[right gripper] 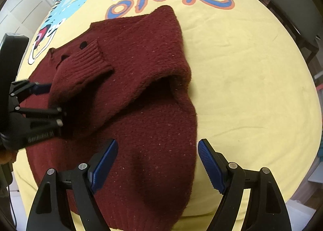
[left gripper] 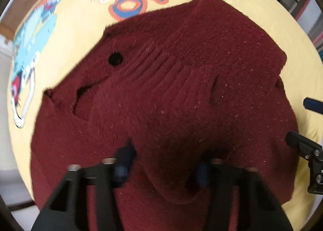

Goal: Fold small clothes

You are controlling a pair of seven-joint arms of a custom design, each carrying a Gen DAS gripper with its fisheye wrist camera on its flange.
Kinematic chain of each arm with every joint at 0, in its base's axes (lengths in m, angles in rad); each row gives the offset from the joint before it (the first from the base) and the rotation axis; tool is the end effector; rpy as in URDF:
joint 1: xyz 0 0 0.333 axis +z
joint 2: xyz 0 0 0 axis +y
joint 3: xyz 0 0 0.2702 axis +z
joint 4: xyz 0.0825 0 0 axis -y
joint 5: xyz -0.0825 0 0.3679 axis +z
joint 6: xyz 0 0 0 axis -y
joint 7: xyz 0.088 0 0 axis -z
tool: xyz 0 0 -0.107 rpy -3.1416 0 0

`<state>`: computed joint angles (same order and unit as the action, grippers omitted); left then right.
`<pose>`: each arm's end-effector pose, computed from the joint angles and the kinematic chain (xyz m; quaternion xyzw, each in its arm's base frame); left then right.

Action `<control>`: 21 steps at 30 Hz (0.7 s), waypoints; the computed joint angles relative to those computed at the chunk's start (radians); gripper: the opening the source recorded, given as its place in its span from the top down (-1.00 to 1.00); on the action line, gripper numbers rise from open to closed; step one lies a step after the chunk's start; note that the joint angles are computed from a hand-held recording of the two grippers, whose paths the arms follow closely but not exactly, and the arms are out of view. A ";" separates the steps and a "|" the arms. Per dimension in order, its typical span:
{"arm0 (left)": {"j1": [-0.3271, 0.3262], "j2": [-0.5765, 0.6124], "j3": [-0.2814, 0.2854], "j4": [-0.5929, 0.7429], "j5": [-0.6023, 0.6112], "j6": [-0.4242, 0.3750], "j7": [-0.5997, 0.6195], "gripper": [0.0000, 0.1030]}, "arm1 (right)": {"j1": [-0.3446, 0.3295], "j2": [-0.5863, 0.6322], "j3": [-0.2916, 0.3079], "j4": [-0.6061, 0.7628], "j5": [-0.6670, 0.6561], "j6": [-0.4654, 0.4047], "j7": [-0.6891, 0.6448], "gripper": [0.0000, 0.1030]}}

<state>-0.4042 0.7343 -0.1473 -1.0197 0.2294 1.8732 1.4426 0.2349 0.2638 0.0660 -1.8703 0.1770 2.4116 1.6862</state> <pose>0.6381 -0.3326 0.4004 -0.5361 0.8395 -0.0286 0.0839 0.5917 0.1826 0.3673 -0.7207 0.6752 -0.0116 0.1567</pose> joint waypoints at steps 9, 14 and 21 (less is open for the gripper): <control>0.142 -0.331 -0.006 -0.486 -0.072 0.349 -0.116 0.73 | -0.004 0.004 0.000 -0.003 0.003 -0.002 -0.004 -0.60; 0.210 -0.481 -0.010 -0.720 -0.135 0.485 -0.203 0.72 | -0.002 0.017 0.003 0.010 0.006 -0.002 -0.006 -0.60; 0.288 -0.493 -0.026 -0.813 -0.310 0.487 -0.213 0.66 | 0.000 0.031 0.013 0.023 0.028 -0.005 -0.022 -0.60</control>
<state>-0.1158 0.2414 -0.1733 -1.8324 -0.0803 2.3601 1.2292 0.2348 0.2945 0.0789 -1.8472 0.2052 2.4070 1.6643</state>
